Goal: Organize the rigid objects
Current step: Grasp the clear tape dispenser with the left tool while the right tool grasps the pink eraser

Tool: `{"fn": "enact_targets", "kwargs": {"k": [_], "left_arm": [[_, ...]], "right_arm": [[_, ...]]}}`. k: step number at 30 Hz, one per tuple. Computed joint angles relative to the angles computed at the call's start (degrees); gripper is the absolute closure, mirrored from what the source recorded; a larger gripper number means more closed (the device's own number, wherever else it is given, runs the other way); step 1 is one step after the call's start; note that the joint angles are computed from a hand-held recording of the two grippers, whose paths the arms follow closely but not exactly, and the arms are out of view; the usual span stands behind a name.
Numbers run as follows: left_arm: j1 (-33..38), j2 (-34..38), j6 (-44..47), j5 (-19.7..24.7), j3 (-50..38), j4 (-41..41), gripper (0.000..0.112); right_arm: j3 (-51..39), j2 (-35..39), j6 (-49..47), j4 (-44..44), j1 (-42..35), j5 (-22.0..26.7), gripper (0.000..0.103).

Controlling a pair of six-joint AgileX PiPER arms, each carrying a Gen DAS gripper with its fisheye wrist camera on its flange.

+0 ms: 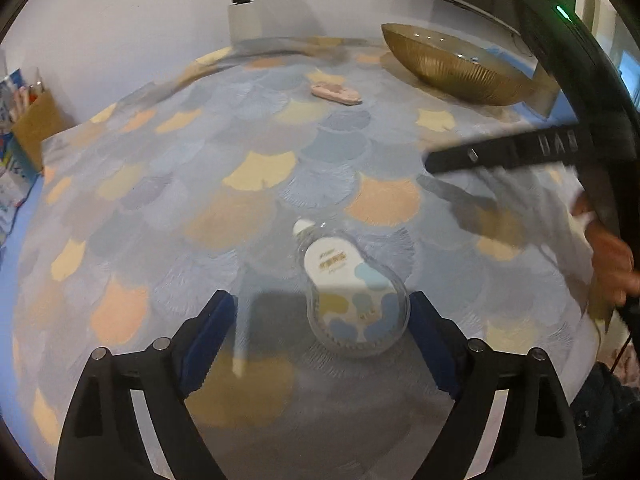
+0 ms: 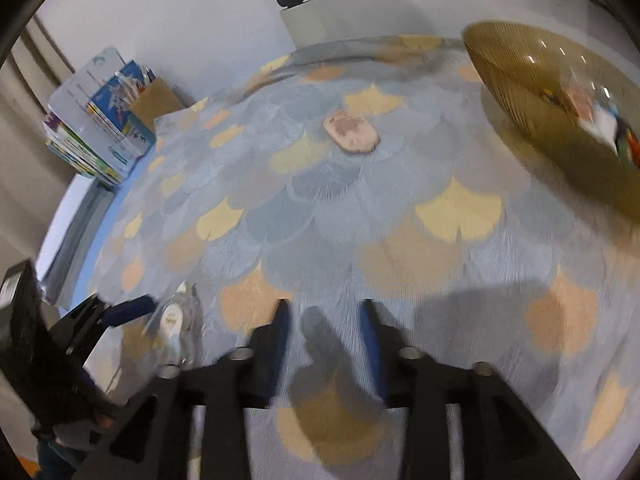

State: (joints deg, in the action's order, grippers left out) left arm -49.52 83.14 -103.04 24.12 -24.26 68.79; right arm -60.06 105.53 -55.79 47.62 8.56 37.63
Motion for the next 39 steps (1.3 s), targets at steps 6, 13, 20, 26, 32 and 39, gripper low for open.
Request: {"fn": "enact_targets", "kwargs": {"k": [6,13,20,26,32,39], "left_arm": [[2.83,-0.92,-2.69,0.75,1.11,0.13,0.027],[8.53,1.73,-2.19,-1.46,-0.72,3.36,0.027],[13.0,-2.28,2.43,-7.36,2.35,2.64,0.026],[6.82,-6.32,-1.72,-5.7,5.58,1.18,0.026],[5.22,-1.41,-9.2,-2.64,2.29,6.13,0.026],[2.41,5.52,2.71,-0.57,-6.47,3.57,0.027]], "right_arm": [[-8.85,4.98,11.93,-14.02,7.46,-10.48,0.031],[-28.66,17.9,23.89,-25.0,10.29,-6.11,0.046],[-28.21,18.92,21.54,-25.53,12.34,-11.74,0.066],[-16.08,11.33,10.47,-13.83,9.57,-12.19,0.066],[2.14,0.03,-1.5,-2.78,4.87,-13.65,0.066],[15.36,-8.04,-17.72,12.27,-1.92,-11.65,0.066]]}}
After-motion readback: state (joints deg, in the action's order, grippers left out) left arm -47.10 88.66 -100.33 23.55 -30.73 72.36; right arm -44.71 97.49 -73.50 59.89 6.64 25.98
